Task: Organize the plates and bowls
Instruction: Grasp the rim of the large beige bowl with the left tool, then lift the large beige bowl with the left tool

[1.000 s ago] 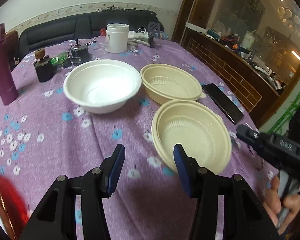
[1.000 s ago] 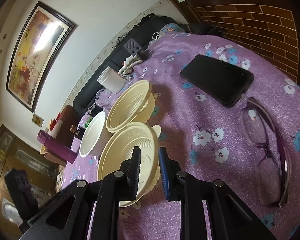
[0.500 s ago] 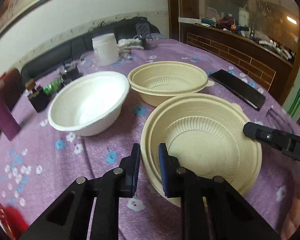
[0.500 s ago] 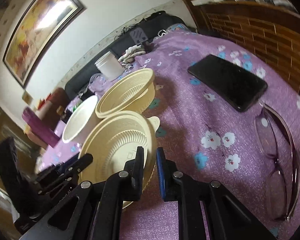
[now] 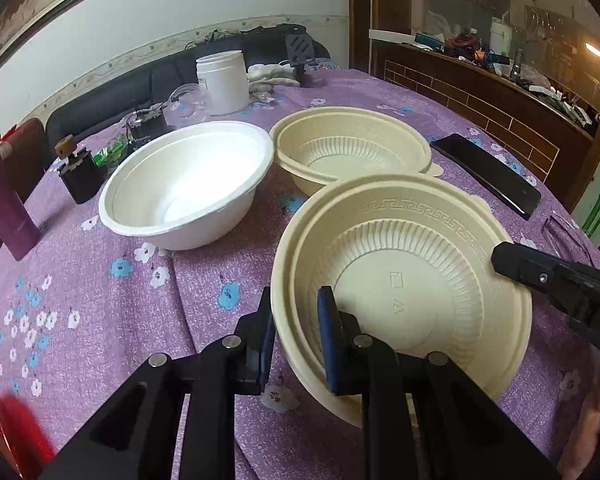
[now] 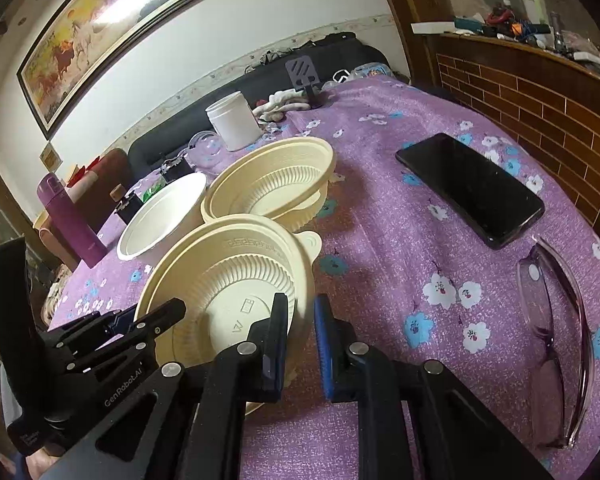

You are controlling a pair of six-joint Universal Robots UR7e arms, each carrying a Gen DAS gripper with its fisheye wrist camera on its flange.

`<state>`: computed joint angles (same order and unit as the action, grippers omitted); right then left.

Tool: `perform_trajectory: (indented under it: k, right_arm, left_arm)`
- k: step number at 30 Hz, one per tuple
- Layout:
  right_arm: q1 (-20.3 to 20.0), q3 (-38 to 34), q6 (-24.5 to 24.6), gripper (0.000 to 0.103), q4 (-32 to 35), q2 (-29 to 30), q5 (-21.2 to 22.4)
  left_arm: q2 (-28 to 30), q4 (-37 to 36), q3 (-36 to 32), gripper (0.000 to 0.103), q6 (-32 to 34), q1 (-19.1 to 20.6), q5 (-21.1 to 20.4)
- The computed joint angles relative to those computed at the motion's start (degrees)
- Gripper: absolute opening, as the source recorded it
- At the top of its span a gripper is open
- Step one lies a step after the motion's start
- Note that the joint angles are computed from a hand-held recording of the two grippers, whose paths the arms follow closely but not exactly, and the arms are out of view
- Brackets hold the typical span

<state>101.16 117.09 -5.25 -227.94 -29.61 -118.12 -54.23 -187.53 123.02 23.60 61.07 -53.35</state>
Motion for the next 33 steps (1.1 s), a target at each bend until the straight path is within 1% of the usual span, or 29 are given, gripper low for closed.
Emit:
perform_trajectory:
  k: [4, 7, 9, 14, 18, 20, 26, 28, 30, 33]
  right_arm:
    - [-0.15, 0.08, 0.26, 0.016, 0.71, -0.29, 0.18]
    - [0.25, -0.16, -1.11, 0.015, 0.88, -0.10, -0.27]
    - [0.87, -0.76, -2.51, 0.015, 0.29, 0.44, -1.60]
    - [1.27, -0.48, -4.88, 0.015, -2.75, 0.97, -0.57]
    - [1.60, -0.64, -6.15, 0.015, -3.58, 1.25, -0.53]
    - [1.77, -0.61, -6.88, 0.015, -4.34, 1.45, -0.18]
    - [1.68, -0.33, -8.06, 0.015, -4.72, 1.47, 2.06]
    - [1.51, -0.09, -7.99, 0.015, -3.93, 1.23, 3.24]
    - [1.46, 0.18, -7.44, 0.015, -2.59, 0.94, 4.33]
    - [1.40, 1.34, -4.23, 0.015, 1.36, -0.27, 7.66]
  left_arm:
    - [-0.01, -0.37, 0.15, 0.018, 0.93, -0.15, 0.09]
    - [0.86, -4.33, 0.77, 0.018, 3.36, -0.76, 1.65]
    - [0.84, -5.79, 1.13, 0.018, 3.98, -0.94, 1.56]
    - [1.50, -9.92, 1.79, 0.018, 5.95, -1.44, 3.02]
    - [2.50, -14.70, 2.60, 0.018, 8.44, -2.21, 4.69]
    - [2.66, -15.90, 2.80, 0.018, 8.96, -2.32, 5.10]
    - [1.67, -18.11, 4.23, 0.018, 8.93, -3.26, 7.12]
    - [1.17, -19.39, 5.22, 0.018, 9.47, -3.95, 8.61]
    - [-0.19, -18.77, 6.42, 0.019, 9.04, -4.35, 9.49]
    - [-3.23, -17.40, 8.73, 0.022, 8.47, -4.51, 10.84]
